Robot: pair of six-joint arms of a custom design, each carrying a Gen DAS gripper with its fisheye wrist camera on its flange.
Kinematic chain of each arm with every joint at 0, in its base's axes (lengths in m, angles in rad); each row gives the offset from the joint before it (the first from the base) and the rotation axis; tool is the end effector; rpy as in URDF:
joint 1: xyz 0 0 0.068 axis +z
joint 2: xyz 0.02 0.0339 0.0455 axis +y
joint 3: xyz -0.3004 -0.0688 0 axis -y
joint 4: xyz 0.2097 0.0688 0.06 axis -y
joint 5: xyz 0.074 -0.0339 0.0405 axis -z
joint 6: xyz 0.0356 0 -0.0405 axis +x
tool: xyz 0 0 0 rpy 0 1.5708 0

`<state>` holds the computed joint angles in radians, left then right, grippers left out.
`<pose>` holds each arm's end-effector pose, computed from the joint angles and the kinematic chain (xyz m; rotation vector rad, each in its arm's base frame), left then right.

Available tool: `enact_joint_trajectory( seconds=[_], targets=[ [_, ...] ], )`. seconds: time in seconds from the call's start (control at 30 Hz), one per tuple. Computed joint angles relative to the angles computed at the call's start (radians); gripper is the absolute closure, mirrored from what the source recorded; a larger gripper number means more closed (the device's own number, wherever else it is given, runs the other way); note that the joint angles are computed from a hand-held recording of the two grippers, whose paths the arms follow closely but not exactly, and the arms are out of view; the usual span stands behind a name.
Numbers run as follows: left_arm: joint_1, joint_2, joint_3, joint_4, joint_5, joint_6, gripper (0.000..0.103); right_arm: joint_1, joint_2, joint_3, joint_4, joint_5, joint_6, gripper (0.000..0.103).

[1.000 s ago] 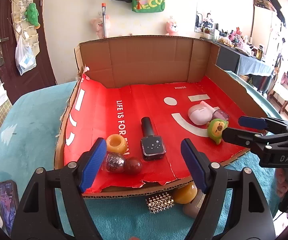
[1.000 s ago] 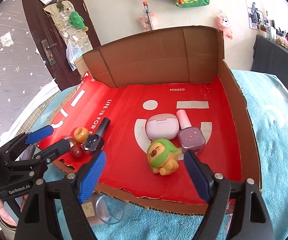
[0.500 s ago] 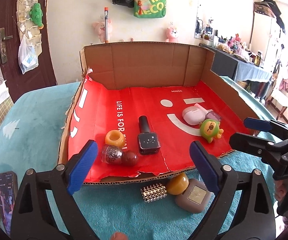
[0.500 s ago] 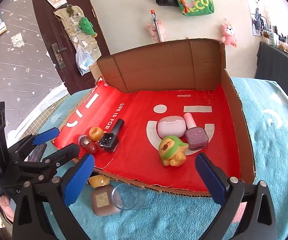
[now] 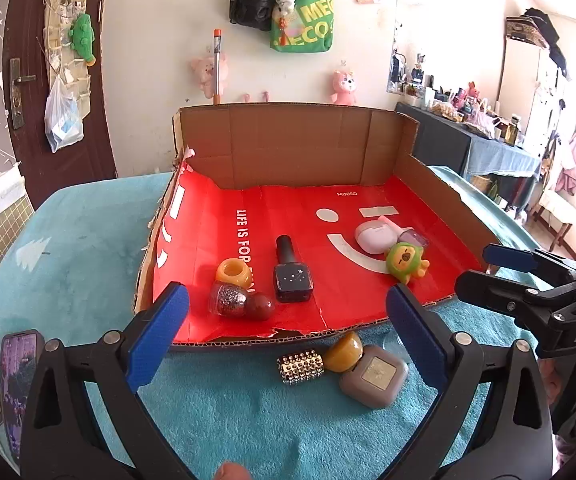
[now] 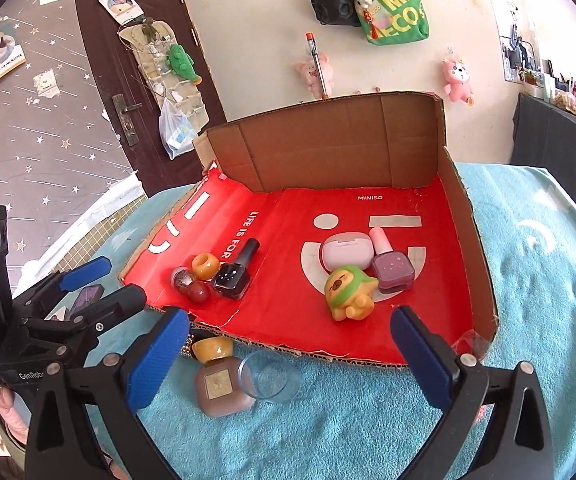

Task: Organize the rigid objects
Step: 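Withdraw both open tools from the box toward the remaining objects, then move both open tools toward the studded cylinder and clear glass cup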

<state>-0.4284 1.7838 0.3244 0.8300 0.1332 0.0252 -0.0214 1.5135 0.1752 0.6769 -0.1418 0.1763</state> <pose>0.2298 -0.1101 0.1410 0.5719 2.1436 -0.3708 0.1958 0.0008 0.1561 0.1433 2.2308 0.2427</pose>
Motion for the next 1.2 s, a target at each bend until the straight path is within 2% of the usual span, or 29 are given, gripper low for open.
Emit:
enact_joint_trajectory(
  seconds=[0.4, 1.2],
  targets=[
    [0.006, -0.021, -0.064, 0.044, 0.029, -0.014, 0.000, 0.017, -0.032, -0.062, 0.046, 0.016, 0.009, 0.000],
    [-0.010, 0.023, -0.118, 0.092, 0.021, -0.002, 0.000, 0.045, -0.018, -0.122, 0.112, 0.042, 0.004, 0.000]
  ],
)
